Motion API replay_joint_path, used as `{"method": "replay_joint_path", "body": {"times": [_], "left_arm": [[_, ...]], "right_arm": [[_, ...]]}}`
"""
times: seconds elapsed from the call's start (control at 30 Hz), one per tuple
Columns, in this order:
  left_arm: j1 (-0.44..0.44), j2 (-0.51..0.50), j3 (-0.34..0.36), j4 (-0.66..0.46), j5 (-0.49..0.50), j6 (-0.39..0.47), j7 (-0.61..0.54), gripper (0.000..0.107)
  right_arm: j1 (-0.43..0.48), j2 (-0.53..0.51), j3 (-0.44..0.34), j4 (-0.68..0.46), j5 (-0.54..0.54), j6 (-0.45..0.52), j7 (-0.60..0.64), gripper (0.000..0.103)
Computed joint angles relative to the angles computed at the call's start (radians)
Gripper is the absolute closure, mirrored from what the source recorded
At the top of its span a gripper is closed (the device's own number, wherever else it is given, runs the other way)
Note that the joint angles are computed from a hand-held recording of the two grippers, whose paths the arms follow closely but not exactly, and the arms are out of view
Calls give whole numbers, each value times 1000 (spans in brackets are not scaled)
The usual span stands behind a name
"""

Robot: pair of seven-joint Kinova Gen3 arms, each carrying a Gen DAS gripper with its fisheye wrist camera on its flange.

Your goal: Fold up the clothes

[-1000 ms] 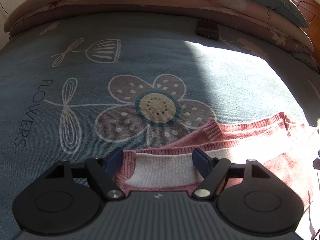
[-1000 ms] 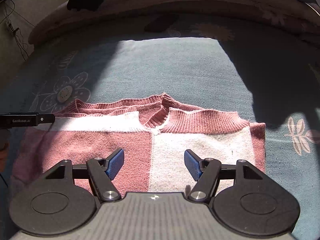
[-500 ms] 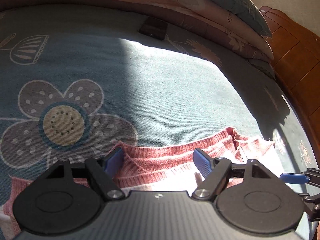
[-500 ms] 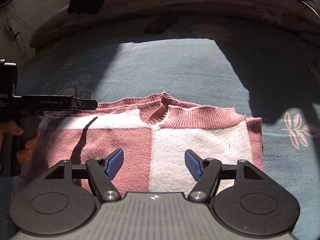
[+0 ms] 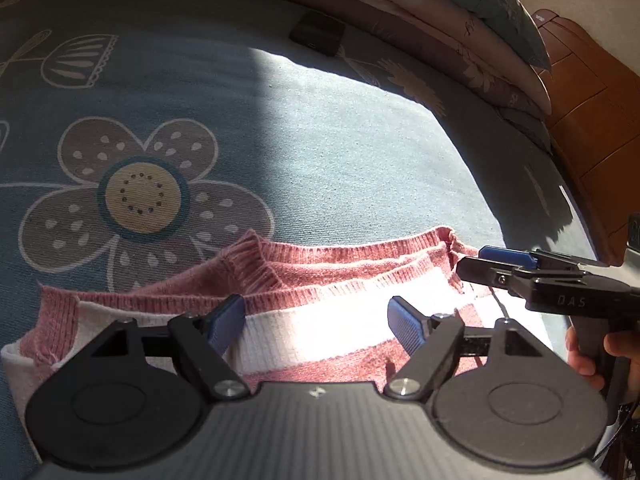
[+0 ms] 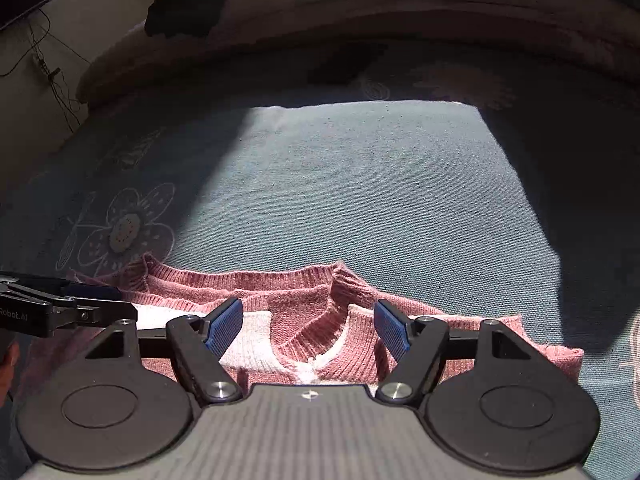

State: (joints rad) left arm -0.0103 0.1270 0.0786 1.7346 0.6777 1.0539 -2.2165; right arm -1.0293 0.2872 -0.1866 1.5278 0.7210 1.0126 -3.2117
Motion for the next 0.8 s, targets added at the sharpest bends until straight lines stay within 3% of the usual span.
{"method": "replay_joint_path", "body": {"times": [0.07, 0.27, 0.37, 0.57, 0.8], "left_arm": [[-5, 7, -2, 8, 11, -12, -13, 29], [17, 22, 12, -7, -26, -54, 18, 25], [32, 31, 21, -23, -58, -55, 35, 21], [25, 58, 31, -46, -43, -27, 30, 7], [12, 81, 33, -71, -30, 9, 43, 6]], "right_arm": [[35, 10, 1, 1, -35, -42, 29, 27], [78, 40, 3, -31, -123, -81, 144, 6], [71, 48, 16, -35, -136, -95, 147, 0], [75, 34, 42, -10, -167, -143, 139, 0], [106, 22, 39, 0, -214, -176, 170, 0]]}}
